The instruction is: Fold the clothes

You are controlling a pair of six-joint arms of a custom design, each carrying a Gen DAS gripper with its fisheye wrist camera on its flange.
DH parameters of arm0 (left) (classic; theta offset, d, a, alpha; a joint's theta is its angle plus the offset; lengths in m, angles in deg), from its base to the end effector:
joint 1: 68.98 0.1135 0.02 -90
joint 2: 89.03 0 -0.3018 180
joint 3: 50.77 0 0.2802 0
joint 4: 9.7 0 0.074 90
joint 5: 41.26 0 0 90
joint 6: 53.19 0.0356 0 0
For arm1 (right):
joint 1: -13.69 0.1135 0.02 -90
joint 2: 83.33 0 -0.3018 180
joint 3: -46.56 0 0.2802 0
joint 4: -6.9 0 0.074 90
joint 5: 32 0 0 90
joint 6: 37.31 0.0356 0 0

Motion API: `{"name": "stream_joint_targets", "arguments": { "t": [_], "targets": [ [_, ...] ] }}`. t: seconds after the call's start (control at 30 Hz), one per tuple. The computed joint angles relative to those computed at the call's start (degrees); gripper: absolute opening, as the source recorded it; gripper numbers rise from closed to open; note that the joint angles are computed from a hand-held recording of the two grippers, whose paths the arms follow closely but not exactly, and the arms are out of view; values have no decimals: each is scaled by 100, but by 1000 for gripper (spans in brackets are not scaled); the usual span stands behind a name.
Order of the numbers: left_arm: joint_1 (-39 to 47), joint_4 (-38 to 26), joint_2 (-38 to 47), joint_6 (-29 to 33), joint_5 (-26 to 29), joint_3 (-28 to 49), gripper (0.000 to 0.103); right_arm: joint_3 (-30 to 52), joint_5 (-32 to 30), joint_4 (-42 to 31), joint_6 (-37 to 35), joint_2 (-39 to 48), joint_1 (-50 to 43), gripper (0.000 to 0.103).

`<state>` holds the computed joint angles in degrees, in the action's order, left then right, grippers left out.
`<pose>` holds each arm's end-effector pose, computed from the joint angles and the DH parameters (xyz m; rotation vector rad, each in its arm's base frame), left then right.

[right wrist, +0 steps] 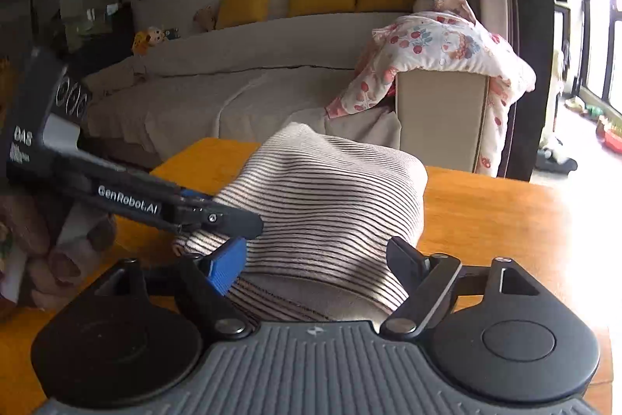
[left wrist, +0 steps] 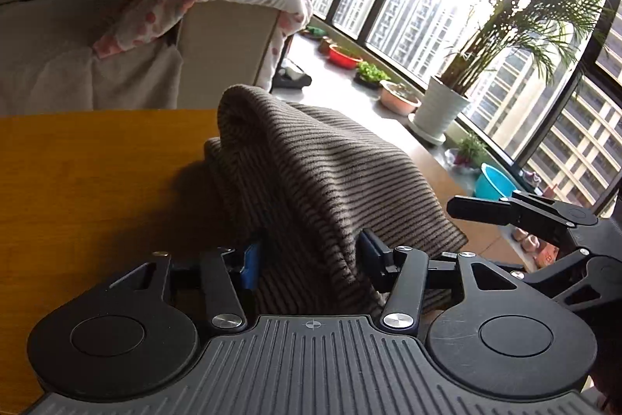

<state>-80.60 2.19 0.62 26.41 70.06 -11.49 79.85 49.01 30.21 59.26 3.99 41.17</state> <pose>0.2724 -0.0692 0.1328 0.2285 2.2499 -0.6237 0.2319 0.1269 0.1324 -0.4827 2.0881 0.5176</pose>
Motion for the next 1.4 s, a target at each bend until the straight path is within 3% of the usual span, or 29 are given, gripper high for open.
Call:
{"name": "stream_joint_targets", "arguments": {
  "t": [0.13, 0.23, 0.27, 0.33, 0.53, 0.9, 1.07, 1.17, 1.27, 1.4],
  "targets": [
    [172, -19, 65, 128, 141, 37, 57, 131, -1074, 180, 827, 650, -949, 88],
    [144, 77, 135, 247, 13, 60, 58, 168, -1568, 675, 1178, 1217, -1103, 79],
    [145, 166, 184, 293, -32, 53, 58, 177, -1531, 744, 1189, 1244, -1045, 72],
    [220, 271, 373, 286, 8, 140, 62, 198, -1455, 878, 1205, 1297, -929, 69],
    [461, 339, 911, -59, 366, 525, 65, 424, -551, 776, 869, 1307, -567, 68],
    [349, 791, 985, -189, 61, 357, 75, 414, -67, 1169, 1033, 1611, -475, 87],
    [85, 1583, 521, -348, -785, -380, 89, 40, 371, 1772, 1249, 1551, -284, 103],
    [-222, 1808, -318, -409, -1528, -1138, 99, -379, 758, 2001, 1232, 1197, -77, 103],
    [-825, 1537, -1362, -619, -2672, -1769, 103, -971, 1317, 2127, 1292, 533, 375, 103],
    [-2310, 50, -3192, -1510, -4562, -2334, 103, -1718, 2277, 2108, 1806, -376, 1350, 103]
  ]
}}
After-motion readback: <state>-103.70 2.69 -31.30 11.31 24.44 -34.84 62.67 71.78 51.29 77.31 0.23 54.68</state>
